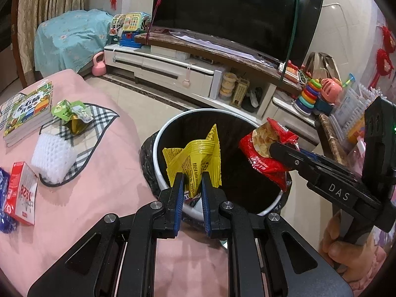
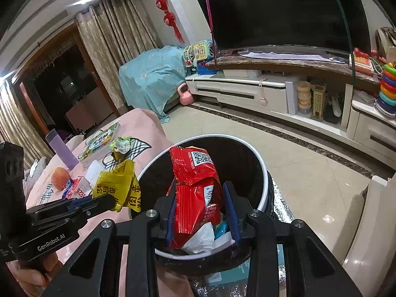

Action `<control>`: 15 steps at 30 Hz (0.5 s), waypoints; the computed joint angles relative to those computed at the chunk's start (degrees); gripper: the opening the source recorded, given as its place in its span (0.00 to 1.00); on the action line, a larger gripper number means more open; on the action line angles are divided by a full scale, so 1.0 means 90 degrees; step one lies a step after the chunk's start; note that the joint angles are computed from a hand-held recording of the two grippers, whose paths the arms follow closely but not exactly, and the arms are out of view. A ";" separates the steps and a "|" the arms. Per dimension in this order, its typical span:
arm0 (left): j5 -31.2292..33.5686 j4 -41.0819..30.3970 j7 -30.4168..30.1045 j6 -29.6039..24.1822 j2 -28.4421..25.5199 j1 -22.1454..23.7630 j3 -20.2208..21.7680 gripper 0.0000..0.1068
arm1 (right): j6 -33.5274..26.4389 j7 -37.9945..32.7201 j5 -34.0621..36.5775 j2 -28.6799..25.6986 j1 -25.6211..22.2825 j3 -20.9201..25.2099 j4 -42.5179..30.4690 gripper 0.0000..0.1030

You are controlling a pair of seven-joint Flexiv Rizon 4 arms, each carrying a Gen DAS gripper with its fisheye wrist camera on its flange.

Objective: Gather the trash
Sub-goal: 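Carry the yellow bag and red chip bag over the trash bin with both tools, then open both tools to drop the yellow and red bags into the bin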

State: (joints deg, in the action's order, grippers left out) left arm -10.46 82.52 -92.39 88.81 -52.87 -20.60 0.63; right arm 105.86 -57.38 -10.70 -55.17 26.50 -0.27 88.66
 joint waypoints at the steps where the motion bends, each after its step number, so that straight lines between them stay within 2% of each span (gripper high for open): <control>1: -0.0007 -0.0076 0.0020 -0.0071 -0.0034 0.0007 -0.0011 0.12 | -0.0030 -0.0003 -0.0021 -0.0017 -0.0027 0.0023 -0.0039 0.33; 7: -0.0026 -0.0410 0.0102 -0.0370 -0.0210 0.0103 -0.0139 0.12 | -0.0256 -0.0011 -0.0189 -0.0109 -0.0234 0.0230 -0.0246 0.33; 15: 0.0101 -0.0898 0.0081 -0.0866 -0.0427 0.0033 -0.0019 0.12 | -0.0720 -0.0056 -0.0453 -0.0239 -0.0603 0.0658 -0.0541 0.34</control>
